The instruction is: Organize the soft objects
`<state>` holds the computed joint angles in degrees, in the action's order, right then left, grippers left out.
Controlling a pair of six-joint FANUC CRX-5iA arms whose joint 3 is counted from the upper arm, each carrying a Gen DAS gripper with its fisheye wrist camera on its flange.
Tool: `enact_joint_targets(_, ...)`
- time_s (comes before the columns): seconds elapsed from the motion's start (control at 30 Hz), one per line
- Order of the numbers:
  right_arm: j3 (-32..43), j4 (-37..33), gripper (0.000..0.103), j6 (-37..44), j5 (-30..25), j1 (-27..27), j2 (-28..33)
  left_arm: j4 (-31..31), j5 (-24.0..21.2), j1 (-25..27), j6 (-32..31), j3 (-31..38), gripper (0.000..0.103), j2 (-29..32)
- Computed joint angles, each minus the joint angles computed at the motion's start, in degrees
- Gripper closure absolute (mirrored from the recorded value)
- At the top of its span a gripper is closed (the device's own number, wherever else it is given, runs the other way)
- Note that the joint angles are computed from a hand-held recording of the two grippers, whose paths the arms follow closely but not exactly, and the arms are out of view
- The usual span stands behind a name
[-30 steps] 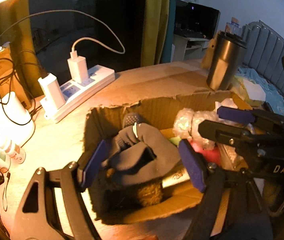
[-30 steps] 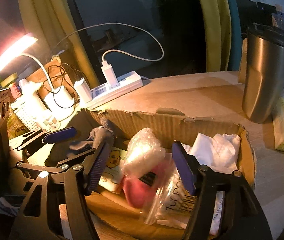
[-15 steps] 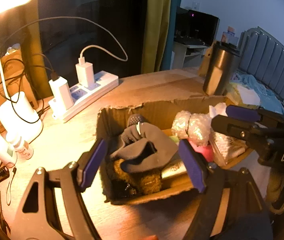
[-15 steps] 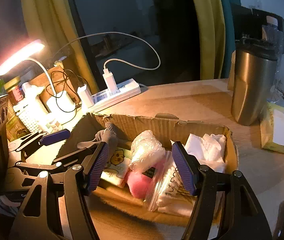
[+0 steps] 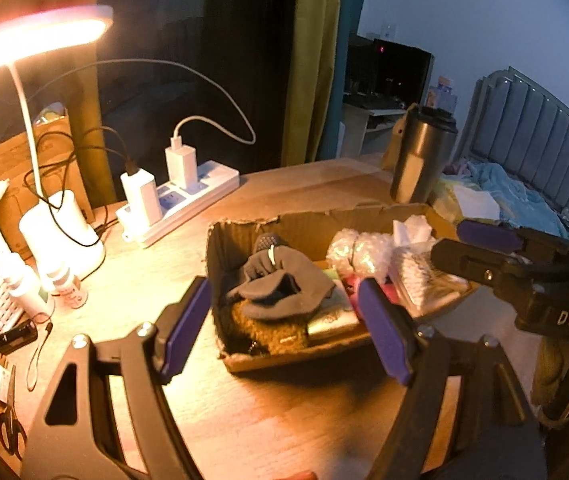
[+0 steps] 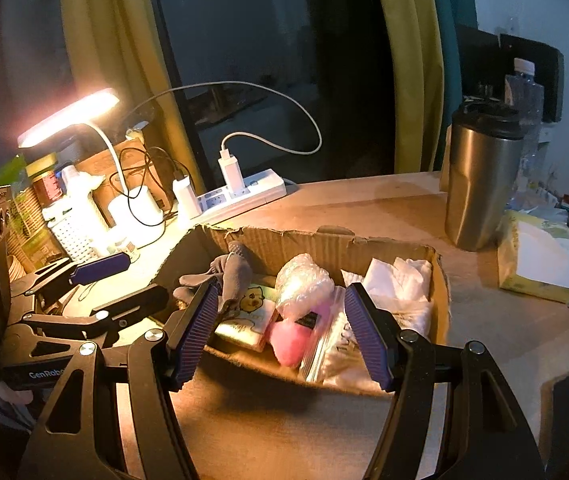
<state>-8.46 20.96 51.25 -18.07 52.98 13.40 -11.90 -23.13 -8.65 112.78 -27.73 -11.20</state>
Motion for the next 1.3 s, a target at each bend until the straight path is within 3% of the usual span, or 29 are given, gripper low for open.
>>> enact_joint_targets(0.6,-14.92,29.83,0.034,-27.44,4.22,-0.18,-8.32,-11.02,-4.89,-6.56,12.00,-0.64,0.026,-7.74)
enact_joint_targets(1.3,-24.47,59.94,0.034,-53.37,4.28,-1.14,-18.03,-28.18,-15.03,-20.03,27.96,1.62,0.026,-16.23)
